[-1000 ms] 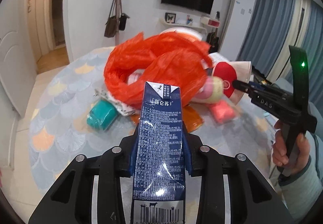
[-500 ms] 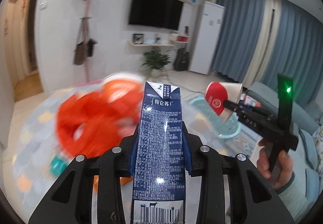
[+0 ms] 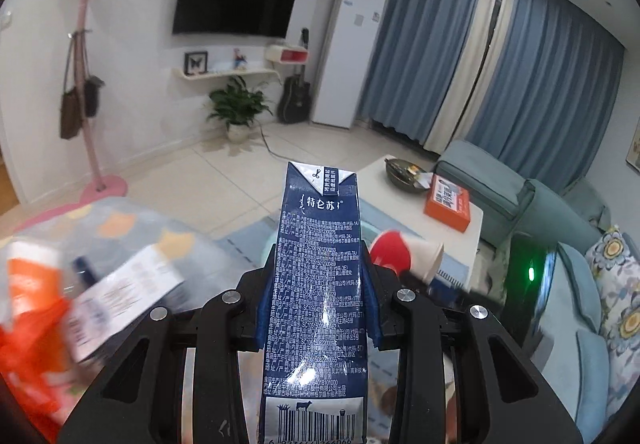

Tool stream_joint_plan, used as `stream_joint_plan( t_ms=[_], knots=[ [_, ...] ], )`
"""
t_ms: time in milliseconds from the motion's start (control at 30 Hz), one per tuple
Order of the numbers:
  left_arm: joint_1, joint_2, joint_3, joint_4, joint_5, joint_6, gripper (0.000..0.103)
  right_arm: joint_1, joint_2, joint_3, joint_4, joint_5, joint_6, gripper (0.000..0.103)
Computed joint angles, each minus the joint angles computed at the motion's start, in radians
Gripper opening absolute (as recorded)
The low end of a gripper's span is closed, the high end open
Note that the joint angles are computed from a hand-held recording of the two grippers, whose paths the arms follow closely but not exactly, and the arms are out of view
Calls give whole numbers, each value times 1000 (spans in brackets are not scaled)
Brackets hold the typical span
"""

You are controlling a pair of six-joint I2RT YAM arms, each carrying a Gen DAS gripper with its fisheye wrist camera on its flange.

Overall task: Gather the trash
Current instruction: 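Carry carton and cup over the blue basket and open both grippers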

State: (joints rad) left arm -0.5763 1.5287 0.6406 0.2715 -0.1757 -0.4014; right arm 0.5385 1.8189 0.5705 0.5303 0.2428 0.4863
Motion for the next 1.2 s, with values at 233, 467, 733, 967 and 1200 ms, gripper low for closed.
stream_joint_plan(
  t_ms=[233,467,733,967,1200],
  knots=[
    [36,294,193,28,48,-37,34,-32,123,55,-7,37,24,20],
    [55,437,323,-30,64,-51,34,-57,216,128,-73,39,43,20],
    [65,500,380,-60,75,-62,34,-68,280,167,-88,4,57,21],
    [56,481,352,-26,60,-65,56,-74,281,170,-98,-25,64,25],
    [51,383,242,22,44,-90,60,-55,235,134,-80,-5,69,52]
  ],
)
